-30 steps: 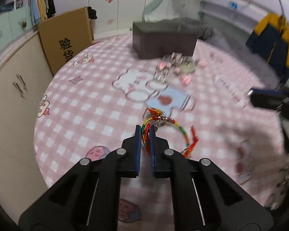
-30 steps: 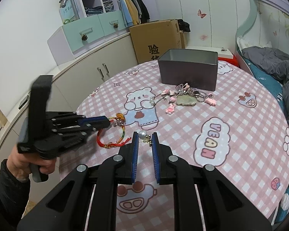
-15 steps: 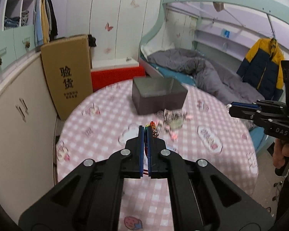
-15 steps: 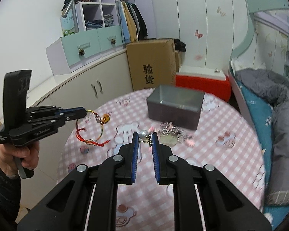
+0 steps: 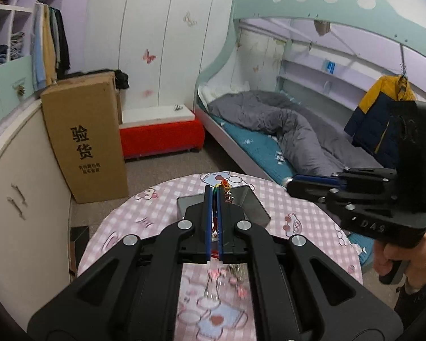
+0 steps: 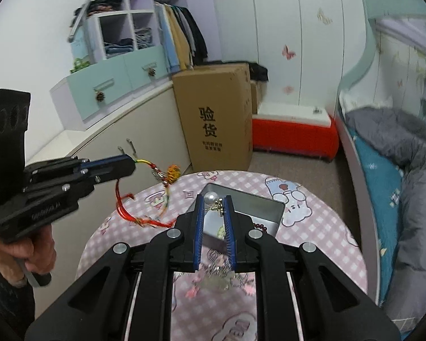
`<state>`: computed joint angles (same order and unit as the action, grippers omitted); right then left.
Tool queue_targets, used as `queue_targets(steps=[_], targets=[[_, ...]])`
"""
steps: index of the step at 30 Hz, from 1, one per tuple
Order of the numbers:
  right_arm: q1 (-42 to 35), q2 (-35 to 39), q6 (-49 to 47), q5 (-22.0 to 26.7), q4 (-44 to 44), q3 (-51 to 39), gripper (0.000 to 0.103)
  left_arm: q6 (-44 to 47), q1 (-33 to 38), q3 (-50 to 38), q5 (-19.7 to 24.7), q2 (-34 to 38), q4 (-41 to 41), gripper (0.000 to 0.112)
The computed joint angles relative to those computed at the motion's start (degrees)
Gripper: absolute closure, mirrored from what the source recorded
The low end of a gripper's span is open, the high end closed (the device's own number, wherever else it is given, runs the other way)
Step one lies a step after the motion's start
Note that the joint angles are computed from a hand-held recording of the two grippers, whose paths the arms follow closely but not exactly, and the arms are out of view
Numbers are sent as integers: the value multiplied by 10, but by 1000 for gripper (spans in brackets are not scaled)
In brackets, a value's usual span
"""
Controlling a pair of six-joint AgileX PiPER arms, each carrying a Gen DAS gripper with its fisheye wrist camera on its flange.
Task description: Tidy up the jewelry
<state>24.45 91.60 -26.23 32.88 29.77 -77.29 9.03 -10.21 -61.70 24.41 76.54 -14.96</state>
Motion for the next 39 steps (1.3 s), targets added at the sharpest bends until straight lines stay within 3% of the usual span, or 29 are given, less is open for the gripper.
queue_targets(steps=[6,7,9,10,11,12,13,15,16,18,26,31,34,39], targets=[[-37,110,4,34,48,-86,90,-65,-12,-100,18,137,60,109],[-42,118,7,33,56,-90,81,-107,-17,-115,28,154,103,108],[-53,122,16,21,73,-84,52,-134,-11,-131,49,175,120,108],[-58,116,17,7,80,-71,22,-132,-6,-130,51,178,112,107],[-62,104,5,-18,99,-47,7,-132,-1,-123,48,177,107,92],[-66,94,-9,-28,114,-33,7,-134,2,-119,43,175,108,41],[-70,87,-18,-30,125,-24,7,-151,3,-106,32,166,123,18],[-74,71,-16,-38,128,-6,7,-207,-2,-45,-40,121,180,16],[-75,60,-13,-46,122,6,7,-220,-2,-28,-53,107,190,16],[-77,43,-5,-54,112,24,7,-213,2,-10,-60,84,177,16],[-87,-34,-47,-68,148,99,7,-319,-12,66,-69,-25,300,16],[-75,-100,-51,-95,134,163,7,-432,-31,135,-67,-112,415,15],[-59,-145,-25,-113,103,199,7,-546,-69,170,-42,-164,525,15],[-23,-224,81,-140,-8,249,7,-720,-172,209,55,-235,686,15]])
